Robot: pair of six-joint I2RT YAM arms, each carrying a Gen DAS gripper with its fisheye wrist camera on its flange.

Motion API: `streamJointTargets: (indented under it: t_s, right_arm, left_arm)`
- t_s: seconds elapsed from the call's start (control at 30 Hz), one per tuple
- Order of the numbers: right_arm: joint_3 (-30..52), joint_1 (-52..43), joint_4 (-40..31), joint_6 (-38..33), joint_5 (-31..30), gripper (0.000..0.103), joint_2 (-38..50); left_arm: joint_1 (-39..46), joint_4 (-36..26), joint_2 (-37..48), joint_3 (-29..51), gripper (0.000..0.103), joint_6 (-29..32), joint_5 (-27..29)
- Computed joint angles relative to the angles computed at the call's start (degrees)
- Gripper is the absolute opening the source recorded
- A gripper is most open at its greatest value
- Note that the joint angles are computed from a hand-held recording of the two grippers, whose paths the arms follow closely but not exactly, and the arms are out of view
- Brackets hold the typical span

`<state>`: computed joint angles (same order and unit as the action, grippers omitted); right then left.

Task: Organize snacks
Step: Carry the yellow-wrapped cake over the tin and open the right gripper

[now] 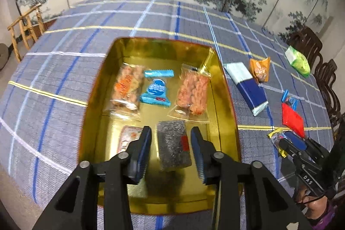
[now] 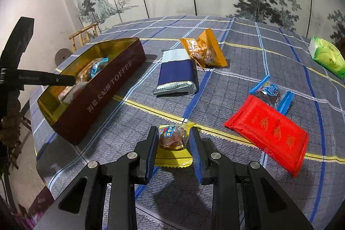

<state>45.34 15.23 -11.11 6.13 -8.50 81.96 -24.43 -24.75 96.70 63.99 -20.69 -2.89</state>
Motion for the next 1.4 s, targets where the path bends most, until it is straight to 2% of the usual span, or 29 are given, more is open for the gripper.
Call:
streamJointTargets:
  t_s: [0.07,0.13,0.23,0.33,0.5,0.7,0.83,0.97,1.13,1.3,1.4]
  right_arm:
    - [0.53,-0.27,-0.75,0.70,-1.02,0.031,-1.17]
    - [1.85,0.21,-2.02,0.94,-1.27,0.031,-2.21]
    - [4.56,1.41,-3.67,1.70,-2.33,0.031,-2.67]
    - [7.85,3.36,-4.80,2.27,-3.04,0.031,-1.64]
    - [16.29,7.13,-6.50,3.52,-4.38,0.031,3.68]
    - [35.44,10.59,-12.98,3.97,-5.68,0.031,19.40]
    - [51.23,12.35,-20.14,4.45,-4.79,0.031,31.73]
    - [64.47,13.93,-26.93,4.04,-1.45,0.031,41.49]
    - [81.03,15.02,-35.65,3.05,1.52,0.031,52.15]
    - [91.68,15.03,-40.81,4.09,2.12,0.031,58.83]
    - [93.97,14.69,-41.05,5.66,0.82,0.031,60.59]
  left_arm:
    - [-1.09,1.35,-4.38,-3.60,0.052,-0.63,-4.22]
    - [-2.21,2.02,-8.13,-6.58,0.058,-1.47,-7.93]
    - [-3.17,2.51,-14.20,-11.27,0.059,-2.41,-10.83]
    - [-3.34,1.69,-18.72,-14.59,0.060,-3.12,-11.47]
    - [-4.40,0.85,-23.89,-18.63,0.060,-3.19,-12.79]
    - [-4.92,0.05,-28.45,-21.26,0.061,-1.61,-13.16]
    - [-3.78,0.21,-31.86,-23.12,0.067,-0.28,-12.94]
    - [-2.22,0.83,-33.74,-24.56,0.069,1.93,-13.77]
    - [1.05,2.46,-33.75,-26.16,0.069,3.41,-10.90]
    - [3.76,3.53,-32.72,-27.24,0.069,3.88,-8.51]
    - [4.92,3.55,-32.68,-27.64,0.069,3.74,-7.45]
